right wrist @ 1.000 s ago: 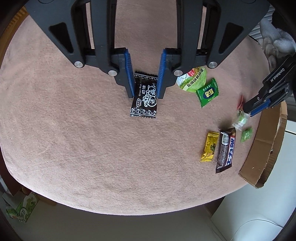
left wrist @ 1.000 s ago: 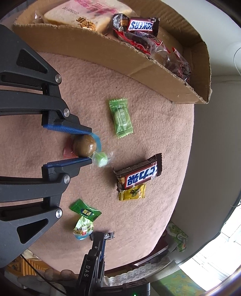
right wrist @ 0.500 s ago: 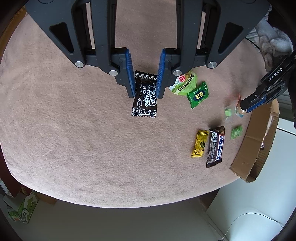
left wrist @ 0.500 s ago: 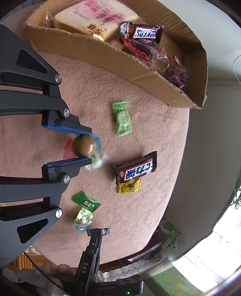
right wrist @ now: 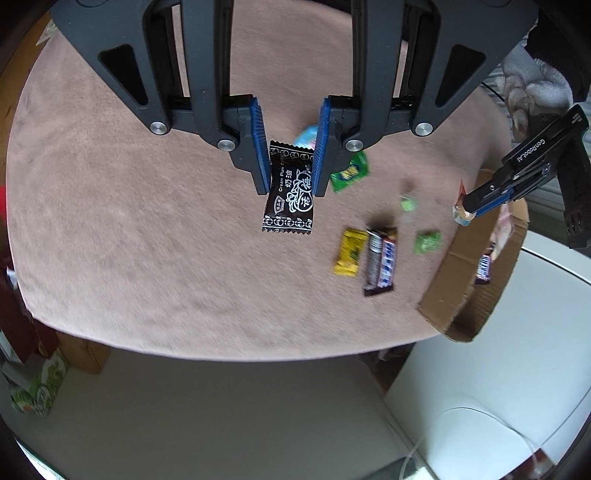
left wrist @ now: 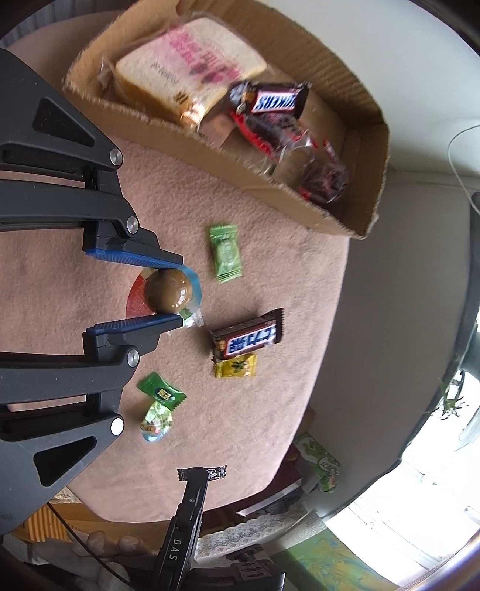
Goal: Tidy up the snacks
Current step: 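Carry the egg candy and black packet over the cardboard box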
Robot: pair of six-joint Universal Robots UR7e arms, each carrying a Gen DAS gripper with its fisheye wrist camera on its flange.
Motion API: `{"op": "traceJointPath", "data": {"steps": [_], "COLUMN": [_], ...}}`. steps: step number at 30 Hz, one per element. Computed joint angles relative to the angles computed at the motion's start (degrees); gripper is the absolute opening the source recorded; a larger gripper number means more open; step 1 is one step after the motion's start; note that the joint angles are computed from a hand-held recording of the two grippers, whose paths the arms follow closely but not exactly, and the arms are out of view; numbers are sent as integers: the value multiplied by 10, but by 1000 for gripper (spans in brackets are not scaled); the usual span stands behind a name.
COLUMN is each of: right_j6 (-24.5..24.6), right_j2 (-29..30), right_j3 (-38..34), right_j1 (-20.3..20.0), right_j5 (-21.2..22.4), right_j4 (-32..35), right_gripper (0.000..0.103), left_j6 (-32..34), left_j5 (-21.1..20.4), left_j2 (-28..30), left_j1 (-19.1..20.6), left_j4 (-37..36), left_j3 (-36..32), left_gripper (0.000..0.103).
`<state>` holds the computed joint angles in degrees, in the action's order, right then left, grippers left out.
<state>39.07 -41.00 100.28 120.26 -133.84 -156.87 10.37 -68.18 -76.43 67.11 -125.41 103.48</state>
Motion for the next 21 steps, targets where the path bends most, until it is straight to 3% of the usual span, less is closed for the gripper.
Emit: {"op": "traceJointPath", "data": {"steps": [9,21], "right_j6": [-82,-184], "right_j2": [62,177], "right_j3": [-123,-330], "right_j1": [12,15], "right_j5": [27,72], "right_j4": [11,94], "right_gripper": [24,24], "left_j6": [-5,-14], "left_j5": [10,46], "left_j2": [-11,-13], "left_j1": [8,33], "left_j4": [-20,-40], "left_j3": [-32,-70], "left_gripper": [23,23]}}
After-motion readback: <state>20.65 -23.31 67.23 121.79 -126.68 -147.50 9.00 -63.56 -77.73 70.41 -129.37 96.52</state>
